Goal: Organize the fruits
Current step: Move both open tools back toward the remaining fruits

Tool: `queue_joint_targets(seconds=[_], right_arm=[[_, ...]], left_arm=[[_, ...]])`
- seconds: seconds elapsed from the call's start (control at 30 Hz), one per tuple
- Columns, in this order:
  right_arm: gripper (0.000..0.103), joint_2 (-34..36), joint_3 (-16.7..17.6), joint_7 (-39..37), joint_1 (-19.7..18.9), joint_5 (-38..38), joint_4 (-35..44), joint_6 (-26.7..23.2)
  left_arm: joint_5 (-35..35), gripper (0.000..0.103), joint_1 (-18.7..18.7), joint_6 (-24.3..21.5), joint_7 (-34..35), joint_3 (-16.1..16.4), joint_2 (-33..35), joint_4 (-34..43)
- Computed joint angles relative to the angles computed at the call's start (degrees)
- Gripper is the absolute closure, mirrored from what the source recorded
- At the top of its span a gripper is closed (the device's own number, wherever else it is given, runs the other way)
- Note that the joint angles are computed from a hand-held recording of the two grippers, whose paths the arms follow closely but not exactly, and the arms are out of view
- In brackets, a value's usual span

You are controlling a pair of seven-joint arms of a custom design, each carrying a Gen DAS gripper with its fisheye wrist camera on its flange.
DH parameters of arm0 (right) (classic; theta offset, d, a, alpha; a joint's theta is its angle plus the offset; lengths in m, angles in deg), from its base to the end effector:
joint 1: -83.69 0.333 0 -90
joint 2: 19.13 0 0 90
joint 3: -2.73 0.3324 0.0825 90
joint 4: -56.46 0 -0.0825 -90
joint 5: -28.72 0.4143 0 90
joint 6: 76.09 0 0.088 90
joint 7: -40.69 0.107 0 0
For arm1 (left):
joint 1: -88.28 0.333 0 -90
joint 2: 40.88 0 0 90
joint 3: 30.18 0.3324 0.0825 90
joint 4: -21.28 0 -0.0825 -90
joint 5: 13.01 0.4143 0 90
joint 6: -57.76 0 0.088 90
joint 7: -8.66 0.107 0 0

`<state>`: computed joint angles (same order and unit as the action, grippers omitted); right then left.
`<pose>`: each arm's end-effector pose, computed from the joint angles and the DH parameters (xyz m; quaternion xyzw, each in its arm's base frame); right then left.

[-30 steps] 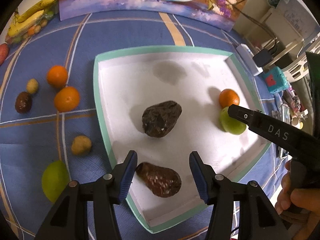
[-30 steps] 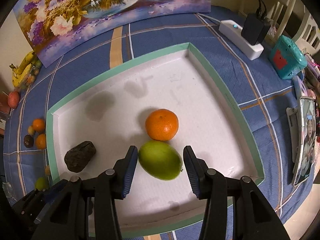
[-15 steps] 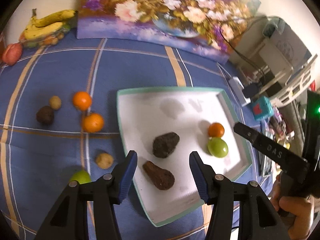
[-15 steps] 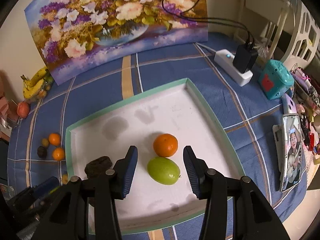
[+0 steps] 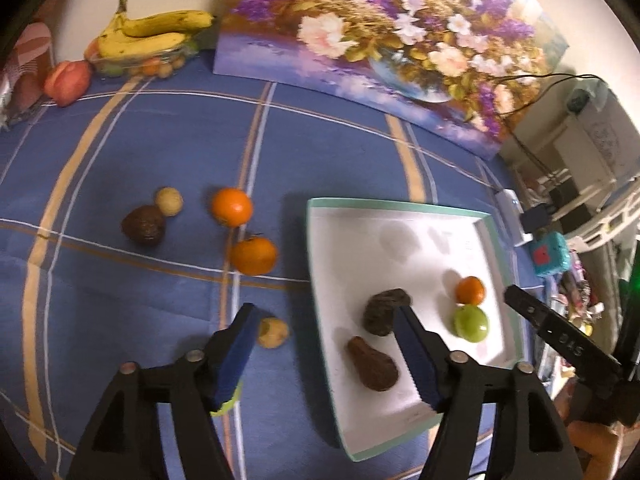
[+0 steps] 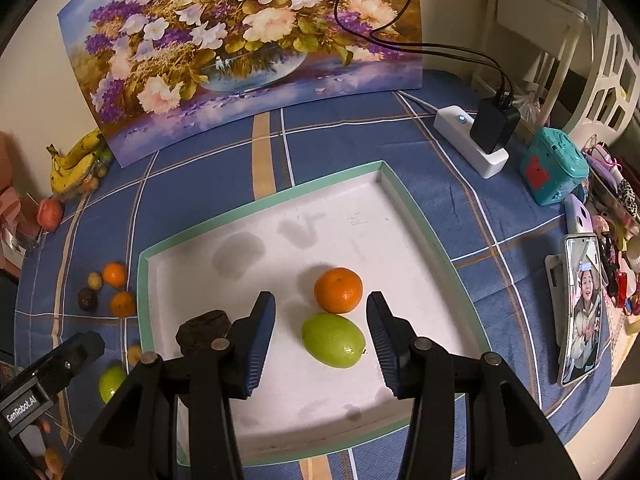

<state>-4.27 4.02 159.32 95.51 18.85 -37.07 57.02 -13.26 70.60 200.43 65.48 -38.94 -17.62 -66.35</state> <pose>0.6915 0.1562 0.5206 -0.6233 0.7489 -0.1522 0.1656 0.6834 -0.3187 0.4934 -0.7283 0.6266 -0.2738 0.0443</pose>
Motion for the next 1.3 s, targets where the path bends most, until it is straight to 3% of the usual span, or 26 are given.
queue_joint_targets(seconds=[0.1,0.2,0.33,0.4,0.43,0.7,1.03,1.3], right_arm=[[0.043,0.55,-0.08,0.15,0.16,-0.44,0.70,-1.19],[0.037,0.79,-0.27,0.49,0.39,-1.40,1.00,-1.92],[0.033,0.90,-0.41,0.87,0.55,-2.41,1.14,-2.32],[0.015,0.94,-0.41,0.93,0.59,-2.75,1.10,-2.23],[0.012,0.88,-0.42,0.95,0.64,-3.00,0.96,-2.07],[0.011,0.24,-0.56,1.85,0.86,-4.68,-0.51,0.25],[0.011,0.59,-0.67,4.75,1.69,-6.56,-0.54,2.63],[0.010,2.28,0.40,3.75,2.34,-4.75,1.34,4.15]], left_arm=[[1.26,0.022,-0.43,-0.61,-1.87,0.92,0.10,0.06],[3.63,0.008,-1.08,-1.11,-4.21,1.90,0.19,0.15],[6.70,0.002,-1.55,-0.86,-6.66,2.75,-0.08,-0.30],[7.99,0.000,-1.64,-0.83,-7.70,2.99,-0.36,-0.65],[8.68,0.000,-1.70,-0.76,-8.35,3.16,-0.53,-0.85],[13.60,0.000,-1.76,-0.96,-13.65,4.07,-1.61,-1.96],[15.66,0.000,-0.65,-0.40,-15.29,4.01,-3.25,-3.87],[16.83,0.000,1.42,2.84,-19.24,4.58,-6.61,-8.82]])
